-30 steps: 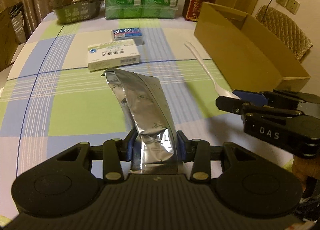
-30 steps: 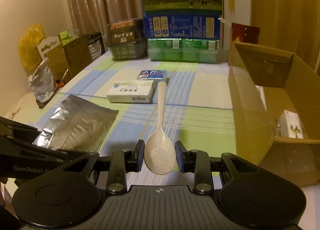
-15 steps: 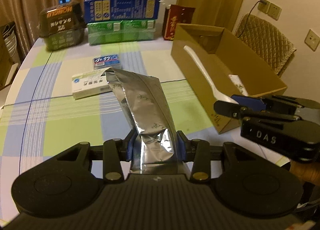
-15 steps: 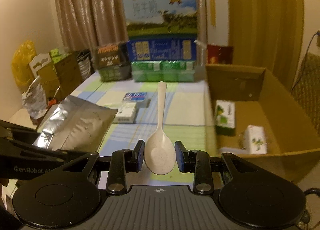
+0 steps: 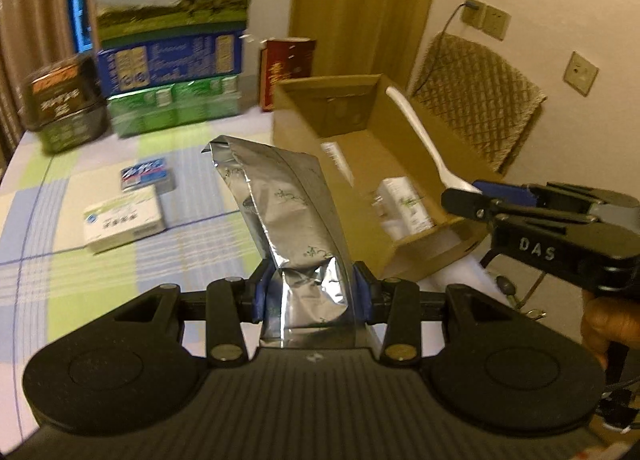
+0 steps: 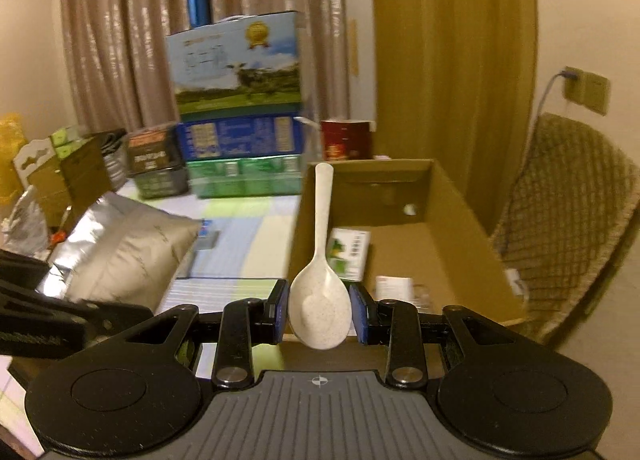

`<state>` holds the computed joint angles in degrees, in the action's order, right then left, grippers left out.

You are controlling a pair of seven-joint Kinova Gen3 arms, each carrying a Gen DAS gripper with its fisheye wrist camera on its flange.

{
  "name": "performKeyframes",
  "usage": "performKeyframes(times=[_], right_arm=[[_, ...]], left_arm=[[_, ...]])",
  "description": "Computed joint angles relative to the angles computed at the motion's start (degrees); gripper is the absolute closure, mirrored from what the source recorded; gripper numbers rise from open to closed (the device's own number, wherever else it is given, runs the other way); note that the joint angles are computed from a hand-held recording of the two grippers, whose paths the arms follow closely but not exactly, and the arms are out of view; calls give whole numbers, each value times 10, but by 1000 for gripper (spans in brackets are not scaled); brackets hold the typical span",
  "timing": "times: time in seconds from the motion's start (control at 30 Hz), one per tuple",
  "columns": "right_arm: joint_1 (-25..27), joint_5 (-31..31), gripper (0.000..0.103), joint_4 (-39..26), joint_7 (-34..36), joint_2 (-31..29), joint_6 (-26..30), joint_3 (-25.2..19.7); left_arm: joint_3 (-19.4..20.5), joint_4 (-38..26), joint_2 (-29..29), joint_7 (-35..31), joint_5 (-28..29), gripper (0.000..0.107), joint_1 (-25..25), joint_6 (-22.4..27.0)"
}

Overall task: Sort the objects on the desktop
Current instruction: 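Carry the spoon and foil packet toward the cardboard box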

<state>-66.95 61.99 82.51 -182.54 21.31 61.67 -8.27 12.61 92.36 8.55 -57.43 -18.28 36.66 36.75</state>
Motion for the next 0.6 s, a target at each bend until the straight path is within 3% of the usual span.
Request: performKeyframes(times=[0.6], right_arm=[[77, -2, 73, 73, -1, -56, -13, -23]], left_arm=[[-17, -159, 108, -53, 18, 71, 62, 42]])
